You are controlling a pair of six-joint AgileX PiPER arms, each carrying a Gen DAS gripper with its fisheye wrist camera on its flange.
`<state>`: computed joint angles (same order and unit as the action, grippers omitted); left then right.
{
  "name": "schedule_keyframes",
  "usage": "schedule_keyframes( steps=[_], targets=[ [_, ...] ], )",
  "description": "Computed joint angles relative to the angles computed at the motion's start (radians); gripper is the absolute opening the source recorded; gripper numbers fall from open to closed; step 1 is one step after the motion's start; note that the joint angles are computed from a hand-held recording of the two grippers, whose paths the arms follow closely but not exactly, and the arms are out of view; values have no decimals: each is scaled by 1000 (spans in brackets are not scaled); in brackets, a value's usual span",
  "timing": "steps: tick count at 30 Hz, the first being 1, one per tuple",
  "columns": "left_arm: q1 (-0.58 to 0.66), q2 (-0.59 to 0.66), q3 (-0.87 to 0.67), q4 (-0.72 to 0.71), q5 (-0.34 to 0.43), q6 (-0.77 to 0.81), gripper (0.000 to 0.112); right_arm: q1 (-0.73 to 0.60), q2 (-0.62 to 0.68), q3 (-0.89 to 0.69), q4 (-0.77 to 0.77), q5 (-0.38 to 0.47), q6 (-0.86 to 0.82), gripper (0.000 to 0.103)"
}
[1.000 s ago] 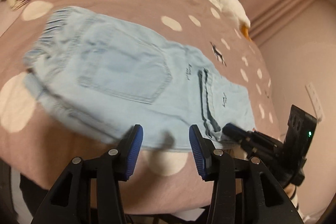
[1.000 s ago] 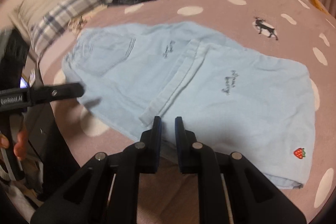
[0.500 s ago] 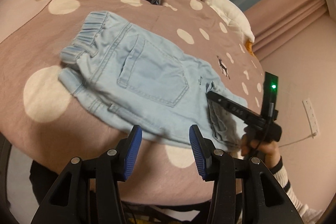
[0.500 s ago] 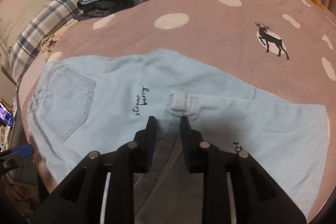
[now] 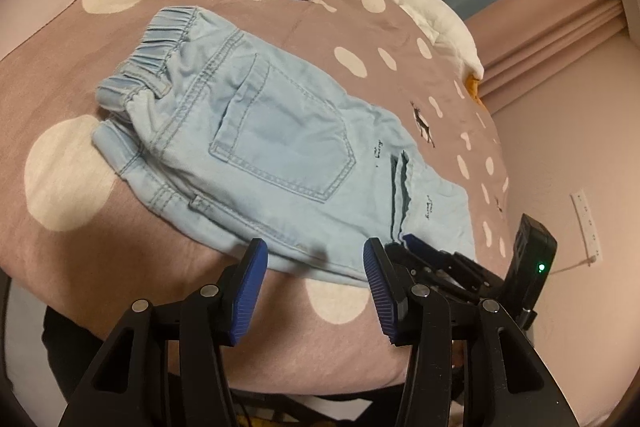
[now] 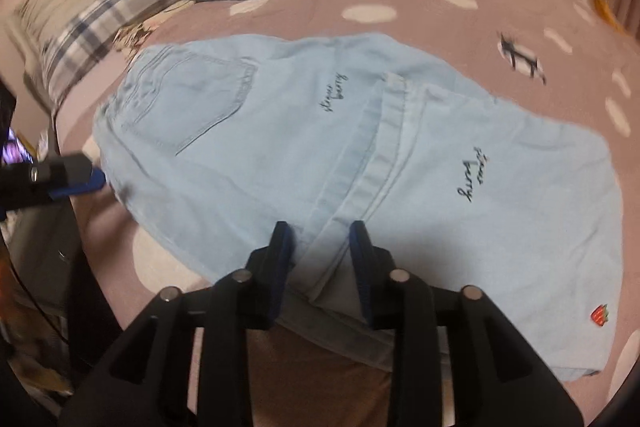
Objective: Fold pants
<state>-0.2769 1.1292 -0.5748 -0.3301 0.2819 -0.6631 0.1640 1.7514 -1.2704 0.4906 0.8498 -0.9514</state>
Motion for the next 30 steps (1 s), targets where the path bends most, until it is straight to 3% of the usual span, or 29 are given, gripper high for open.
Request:
schedule_keyframes(
  steps=[3,7,11,15,17,19,24,30],
  targets=[
    [9,-11,7,-17,5,20,48,15,19,-61,-53,55,62,35],
    [15,-25,2,43,6,-16,48,-4,61,-181,80,179,47,33],
    [53,2,-51,10,2,103,48,81,113,-242,35,89,121,35],
    [101,117,-112,14,-4,174,48,120,201,-292,69,129,199,34],
    [137,219,-161,23,49,194,48,157,171,-212,30,52,215,35],
    [161,248,-160,-34,50,253,42,179,121,-141,15,-11,192,36],
    [238,138,-80,-295,58,514,42,171,132,-217,-39,97,246,35],
    [331,-117,84,-453,85,654,51,203,85,-174,54,33,158,37]
  ],
)
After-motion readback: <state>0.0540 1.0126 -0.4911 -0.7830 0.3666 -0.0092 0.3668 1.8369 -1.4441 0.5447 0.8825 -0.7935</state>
